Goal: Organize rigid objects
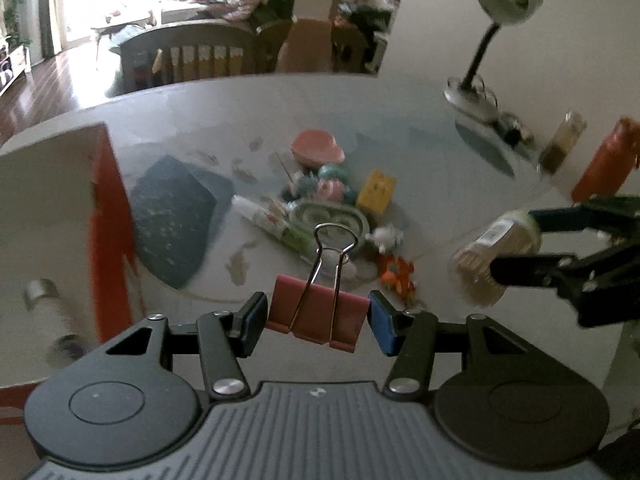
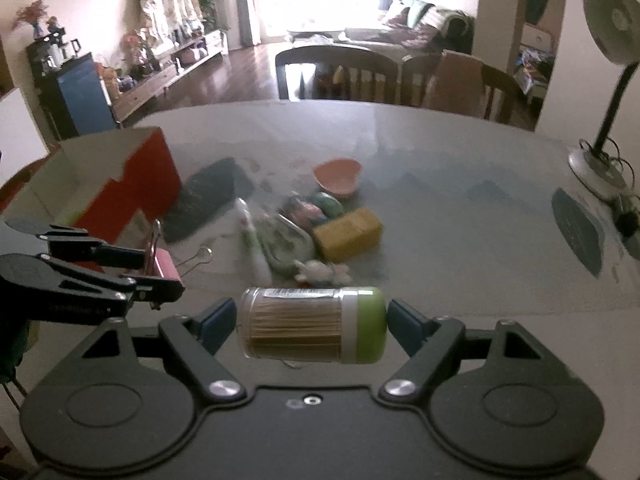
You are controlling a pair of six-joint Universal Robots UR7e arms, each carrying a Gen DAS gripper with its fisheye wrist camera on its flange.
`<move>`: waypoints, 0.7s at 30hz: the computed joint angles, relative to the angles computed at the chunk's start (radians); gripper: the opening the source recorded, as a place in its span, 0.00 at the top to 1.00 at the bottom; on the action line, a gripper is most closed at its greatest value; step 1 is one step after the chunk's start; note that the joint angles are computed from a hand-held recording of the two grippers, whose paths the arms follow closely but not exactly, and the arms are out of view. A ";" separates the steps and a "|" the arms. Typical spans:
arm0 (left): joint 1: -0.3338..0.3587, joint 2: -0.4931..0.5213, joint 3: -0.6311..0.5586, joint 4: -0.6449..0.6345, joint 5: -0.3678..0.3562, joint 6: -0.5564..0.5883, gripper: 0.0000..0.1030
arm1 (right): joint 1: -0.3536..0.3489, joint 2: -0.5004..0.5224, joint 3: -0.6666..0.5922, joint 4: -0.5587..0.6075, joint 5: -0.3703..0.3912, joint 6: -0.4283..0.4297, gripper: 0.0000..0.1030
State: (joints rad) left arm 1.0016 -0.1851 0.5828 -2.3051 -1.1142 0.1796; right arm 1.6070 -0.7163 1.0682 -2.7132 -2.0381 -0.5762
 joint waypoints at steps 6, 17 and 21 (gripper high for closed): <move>-0.009 -0.061 0.057 -0.055 0.009 -0.001 0.48 | 0.029 0.022 -0.044 0.033 0.036 0.011 0.20; -0.002 -0.142 0.116 -0.113 0.042 0.004 0.48 | 0.087 0.111 -0.179 0.115 0.079 0.008 0.21; 0.007 -0.173 0.141 -0.129 0.066 0.002 0.48 | 0.106 0.161 -0.263 0.179 0.097 0.026 0.63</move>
State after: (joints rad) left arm 1.0083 -0.3584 0.7234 -2.4341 -1.0478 0.1814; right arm 1.7128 -0.5555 0.8051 -2.5338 -1.9412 -0.5503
